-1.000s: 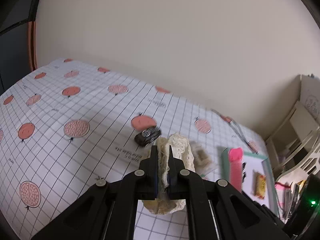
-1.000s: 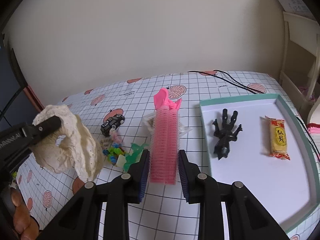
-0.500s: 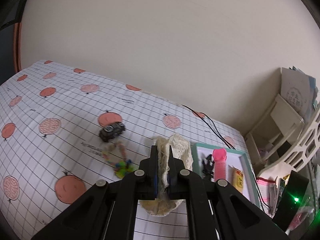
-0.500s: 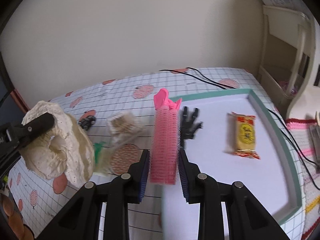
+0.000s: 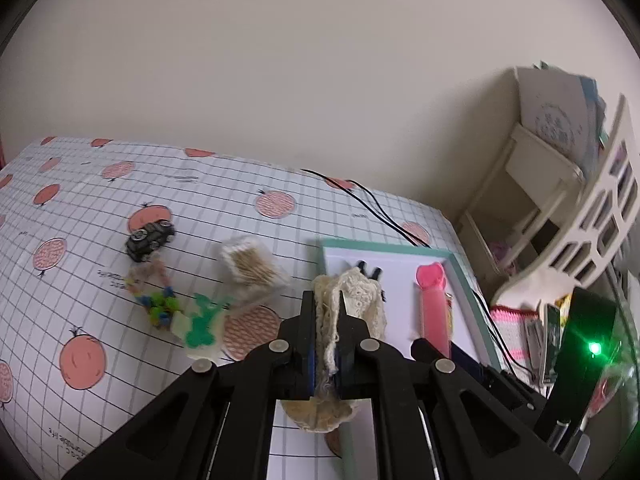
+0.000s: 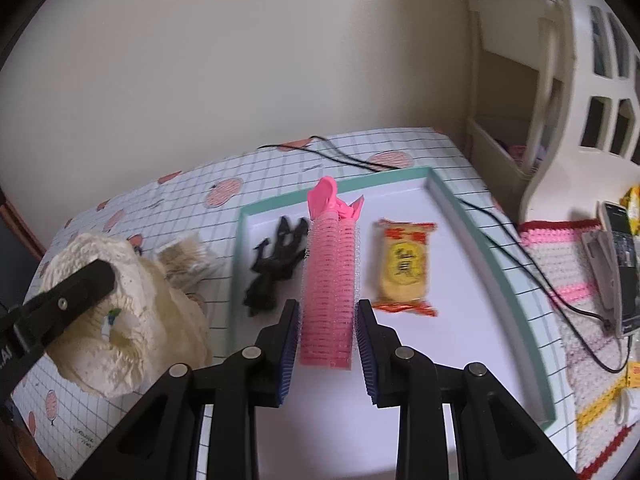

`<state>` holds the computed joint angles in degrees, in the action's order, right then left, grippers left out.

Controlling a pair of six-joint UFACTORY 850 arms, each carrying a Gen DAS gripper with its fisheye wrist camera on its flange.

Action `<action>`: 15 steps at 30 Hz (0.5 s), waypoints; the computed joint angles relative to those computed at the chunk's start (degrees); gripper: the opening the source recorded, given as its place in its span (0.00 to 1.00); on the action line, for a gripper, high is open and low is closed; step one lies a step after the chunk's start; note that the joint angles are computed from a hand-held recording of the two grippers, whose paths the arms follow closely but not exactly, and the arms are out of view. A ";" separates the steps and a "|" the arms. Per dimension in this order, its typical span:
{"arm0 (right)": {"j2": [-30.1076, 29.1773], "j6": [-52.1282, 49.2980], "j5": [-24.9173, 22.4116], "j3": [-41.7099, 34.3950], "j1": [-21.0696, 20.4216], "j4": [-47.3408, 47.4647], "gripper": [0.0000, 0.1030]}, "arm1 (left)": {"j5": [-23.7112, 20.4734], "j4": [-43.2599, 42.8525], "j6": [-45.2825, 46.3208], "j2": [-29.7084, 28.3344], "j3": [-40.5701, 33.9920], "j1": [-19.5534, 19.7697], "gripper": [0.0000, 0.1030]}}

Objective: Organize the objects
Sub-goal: 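Carry the cloth and roller into the white tray and open both tools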

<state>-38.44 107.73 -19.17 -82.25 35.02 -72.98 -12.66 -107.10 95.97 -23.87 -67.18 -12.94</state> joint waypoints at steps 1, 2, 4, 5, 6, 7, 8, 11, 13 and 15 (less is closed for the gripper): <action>0.53 2.10 -0.39 0.86 -0.24 -1.67 0.29 | 0.01 0.10 0.02 -0.02 0.03 -0.42 0.06; 0.76 3.23 -0.67 1.27 -0.42 -2.63 0.29 | -0.10 0.07 0.07 -0.03 0.06 -0.70 0.06; 1.44 5.35 -1.26 2.42 -0.86 -4.56 0.29 | -0.77 0.21 -0.39 0.05 0.16 -1.17 0.06; 1.65 5.83 -1.75 2.81 -0.99 -5.06 0.29 | -1.46 -0.30 -0.22 0.09 0.24 -1.26 0.06; 1.80 6.19 -2.06 3.11 -1.13 -5.36 0.29 | -2.05 -0.52 -0.33 0.03 0.21 -1.31 0.06; 2.03 6.99 -2.09 3.58 -1.43 -5.97 0.29 | -2.38 -0.59 -0.57 0.03 0.21 -1.40 0.06; 2.40 7.86 -2.04 4.24 -1.74 -6.55 0.29 | -2.72 -0.49 -1.02 -0.02 0.16 -1.53 0.06; 2.92 8.45 -2.45 5.39 -2.45 -6.69 0.29 | -3.93 0.97 -3.64 -0.24 -0.07 -1.81 0.06; 3.20 8.66 -2.60 6.13 -2.90 -6.54 0.29 | -4.64 1.33 -4.59 -0.33 -0.16 -2.05 0.06; 3.35 9.16 -2.63 6.62 -3.18 -6.67 0.29 | -5.12 1.47 -4.98 -0.45 -0.26 -2.34 0.06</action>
<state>-35.08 116.89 -21.81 -75.63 31.84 -79.64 -17.78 -105.63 90.99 -24.33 -67.45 -15.27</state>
